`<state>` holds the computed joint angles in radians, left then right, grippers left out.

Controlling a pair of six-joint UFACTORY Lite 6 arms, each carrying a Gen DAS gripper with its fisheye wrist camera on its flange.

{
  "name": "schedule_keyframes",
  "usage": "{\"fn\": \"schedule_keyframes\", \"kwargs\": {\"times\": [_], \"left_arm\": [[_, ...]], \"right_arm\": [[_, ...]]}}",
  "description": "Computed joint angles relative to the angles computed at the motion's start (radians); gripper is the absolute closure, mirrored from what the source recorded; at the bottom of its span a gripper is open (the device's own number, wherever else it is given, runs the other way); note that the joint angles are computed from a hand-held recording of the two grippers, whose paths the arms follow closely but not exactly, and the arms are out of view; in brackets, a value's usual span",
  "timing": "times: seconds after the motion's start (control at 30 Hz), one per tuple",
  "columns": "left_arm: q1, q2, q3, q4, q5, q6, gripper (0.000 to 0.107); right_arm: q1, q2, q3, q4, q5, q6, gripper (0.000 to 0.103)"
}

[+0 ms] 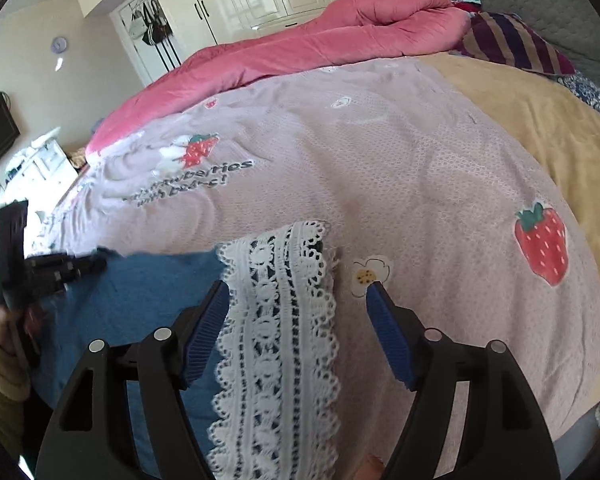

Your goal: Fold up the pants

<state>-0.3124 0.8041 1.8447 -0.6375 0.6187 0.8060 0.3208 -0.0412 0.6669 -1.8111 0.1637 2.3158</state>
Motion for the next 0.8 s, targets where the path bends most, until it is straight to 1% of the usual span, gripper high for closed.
{"fn": "schedule_keyframes", "kwargs": {"times": [0.03,0.07,0.1,0.17,0.2,0.27,0.3,0.33,0.37,0.43,0.5,0.57,0.6,0.67,0.73,0.8], "left_arm": [[-0.006,0.041,0.052,0.031,0.013,-0.033,0.099],[-0.013,0.066,0.079,0.054,0.014,-0.049,0.099],[-0.018,0.087,0.089,0.060,0.007,-0.050,0.099],[-0.007,0.096,0.085,0.019,0.006,-0.029,0.095],[0.006,0.096,0.078,-0.031,0.003,-0.003,0.094],[0.024,0.075,0.047,-0.094,-0.008,0.036,0.088],[0.035,0.055,0.024,-0.130,-0.003,0.063,0.087],[0.045,0.026,-0.007,-0.164,0.002,0.092,0.081],[0.055,-0.003,-0.036,-0.198,0.005,0.124,0.068],[0.083,-0.116,-0.153,-0.291,-0.005,0.217,0.055],[0.122,-0.241,-0.279,-0.374,0.000,0.303,0.051],[0.165,-0.371,-0.411,-0.432,-0.012,0.364,0.035],[0.193,-0.459,-0.500,-0.451,-0.032,0.386,0.033],[0.250,-0.592,-0.642,-0.484,-0.049,0.421,0.023],[0.348,-0.723,-0.797,-0.536,-0.026,0.480,0.019],[0.440,-0.824,-0.921,-0.536,-0.027,0.494,0.019]], "right_arm": [[0.013,0.020,0.008,0.063,0.023,-0.065,0.033],[0.024,0.037,0.011,0.084,0.043,-0.089,0.033],[0.033,0.062,0.013,0.063,0.066,-0.070,0.033],[0.040,0.090,0.003,-0.055,0.089,0.043,0.033],[0.046,0.097,-0.002,-0.077,0.103,0.068,0.033],[0.051,0.091,-0.006,-0.057,0.111,0.049,0.033],[0.055,0.074,-0.011,-0.032,0.110,0.027,0.033],[0.058,0.043,-0.027,-0.033,0.102,0.033,0.033],[0.064,0.000,-0.048,-0.035,0.098,0.041,0.033],[0.113,-0.088,-0.095,0.038,0.136,-0.013,0.033],[0.186,-0.188,-0.143,0.139,0.176,-0.089,0.030],[0.284,-0.269,-0.189,0.158,0.207,-0.090,0.028],[0.344,-0.287,-0.196,0.183,0.229,-0.104,0.026],[0.434,-0.289,-0.194,0.186,0.252,-0.099,0.026],[0.541,-0.269,-0.185,0.126,0.264,-0.040,0.026],[0.606,-0.215,-0.152,0.089,0.266,-0.013,0.026]]}}
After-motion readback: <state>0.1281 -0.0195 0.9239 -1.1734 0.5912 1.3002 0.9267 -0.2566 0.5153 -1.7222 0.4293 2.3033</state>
